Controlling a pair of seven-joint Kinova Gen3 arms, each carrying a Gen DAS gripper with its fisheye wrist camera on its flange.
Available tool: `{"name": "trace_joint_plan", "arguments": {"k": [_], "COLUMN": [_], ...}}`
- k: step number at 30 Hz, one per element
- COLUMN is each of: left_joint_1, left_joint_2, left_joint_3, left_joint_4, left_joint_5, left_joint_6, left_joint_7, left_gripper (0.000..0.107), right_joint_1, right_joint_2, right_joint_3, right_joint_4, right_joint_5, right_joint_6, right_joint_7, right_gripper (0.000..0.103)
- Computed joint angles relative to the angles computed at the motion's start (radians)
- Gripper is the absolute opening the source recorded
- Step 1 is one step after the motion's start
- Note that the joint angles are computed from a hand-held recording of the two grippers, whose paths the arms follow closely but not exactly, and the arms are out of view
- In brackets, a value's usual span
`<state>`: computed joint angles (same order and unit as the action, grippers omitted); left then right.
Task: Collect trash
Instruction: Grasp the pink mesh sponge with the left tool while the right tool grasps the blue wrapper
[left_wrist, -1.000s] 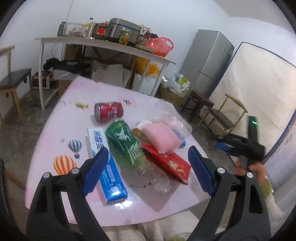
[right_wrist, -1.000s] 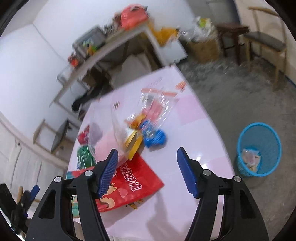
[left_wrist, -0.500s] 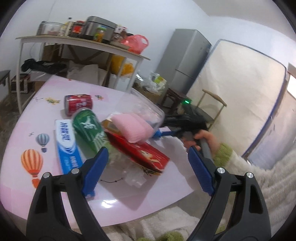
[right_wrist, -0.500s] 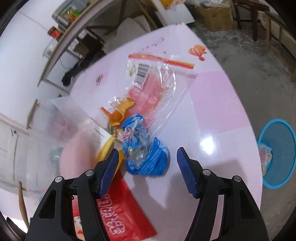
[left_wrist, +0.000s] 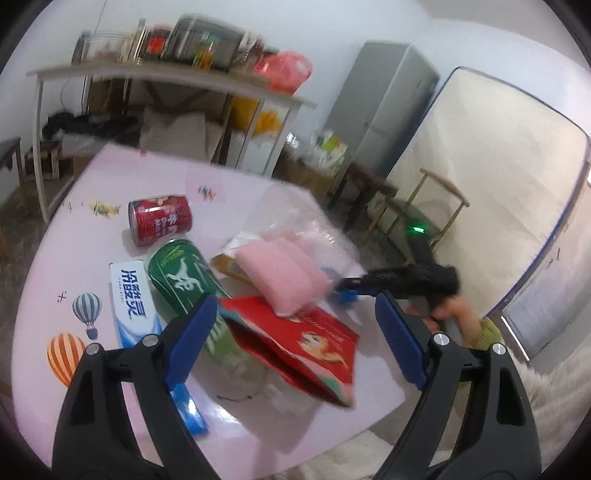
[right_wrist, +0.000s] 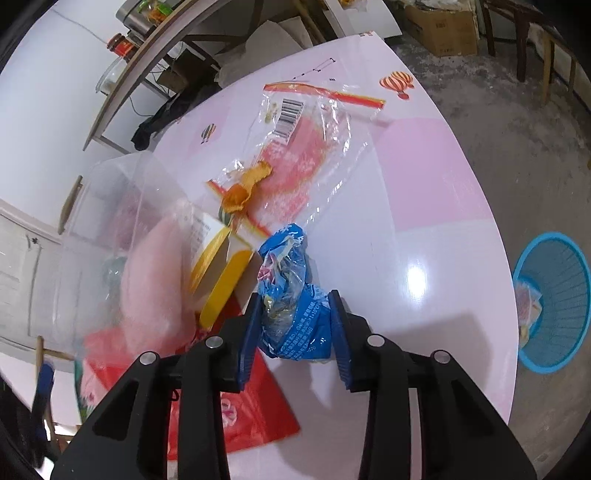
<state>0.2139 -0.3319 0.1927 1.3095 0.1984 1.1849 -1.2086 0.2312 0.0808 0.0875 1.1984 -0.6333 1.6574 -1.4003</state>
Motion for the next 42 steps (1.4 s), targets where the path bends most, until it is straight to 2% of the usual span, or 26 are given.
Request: {"name": "trace_joint_plan", "arguments": {"k": [4, 6, 10, 14, 18, 19, 20, 27, 33, 36, 38, 40, 42], "left_joint_1": [0.064, 0.047, -0.088, -0.072, -0.087, -0.092, -0.091, -0.070, -0.030, 0.001, -0.001, -0.013, -0.031], "left_joint_2": [0.180, 0.273, 0.452, 0.589, 0.633, 0.630, 0.628, 0.683, 0.752, 0.795, 0.786, 0.764, 0.740], "left_joint_3": [-0.179, -0.215, -0.153, -0.103, -0.058, -0.053, -0.049, -0.034, -0.028, -0.027, -0.028, -0.027, -0.027], "left_joint_4": [-0.173, -0.266, -0.432, -0.576, -0.576, -0.556, -0.555, -0.662, -0.783, -0.860, -0.842, -0.801, -0.753], "left_joint_5": [0.154, 0.235, 0.365, 0.304, 0.296, 0.300, 0.294, 0.258, 0.217, 0.188, 0.184, 0.190, 0.202], "left_joint_6": [0.163, 0.244, 0.407, 0.520, 0.543, 0.528, 0.522, 0.577, 0.657, 0.701, 0.688, 0.655, 0.625], "left_joint_7": [-0.043, -0.055, 0.014, 0.111, 0.156, 0.155, 0.153, 0.208, 0.257, 0.275, 0.267, 0.253, 0.238], "left_gripper": [0.083, 0.083, 0.082, 0.082, 0.081, 0.077, 0.076, 0.074, 0.071, 0.061, 0.058, 0.048, 0.044], "right_joint_1": [0.012, 0.016, 0.021, 0.028, 0.039, 0.041, 0.044, 0.056, 0.058, 0.057, 0.057, 0.056, 0.057], "right_joint_2": [-0.012, -0.019, -0.023, -0.024, -0.021, -0.020, -0.019, -0.016, -0.017, -0.018, -0.019, -0.021, -0.021], "right_joint_3": [0.009, 0.013, 0.021, 0.027, 0.032, 0.032, 0.033, 0.034, 0.033, 0.033, 0.033, 0.034, 0.035], "right_joint_4": [0.014, 0.019, 0.025, 0.033, 0.037, 0.037, 0.037, 0.049, 0.053, 0.054, 0.057, 0.060, 0.059], "right_joint_5": [-0.020, -0.028, -0.046, -0.066, -0.090, -0.093, -0.097, -0.118, -0.121, -0.121, -0.123, -0.124, -0.124], "right_joint_6": [0.007, 0.007, 0.003, 0.000, 0.002, 0.003, 0.004, 0.009, 0.008, 0.005, 0.004, 0.001, 0.002], "right_joint_7": [0.024, 0.035, 0.052, 0.063, 0.073, 0.074, 0.076, 0.083, 0.087, 0.088, 0.088, 0.088, 0.089], "right_gripper": [0.035, 0.035, 0.035, 0.035, 0.035, 0.035, 0.035, 0.035, 0.035, 0.035, 0.035, 0.035, 0.035]}}
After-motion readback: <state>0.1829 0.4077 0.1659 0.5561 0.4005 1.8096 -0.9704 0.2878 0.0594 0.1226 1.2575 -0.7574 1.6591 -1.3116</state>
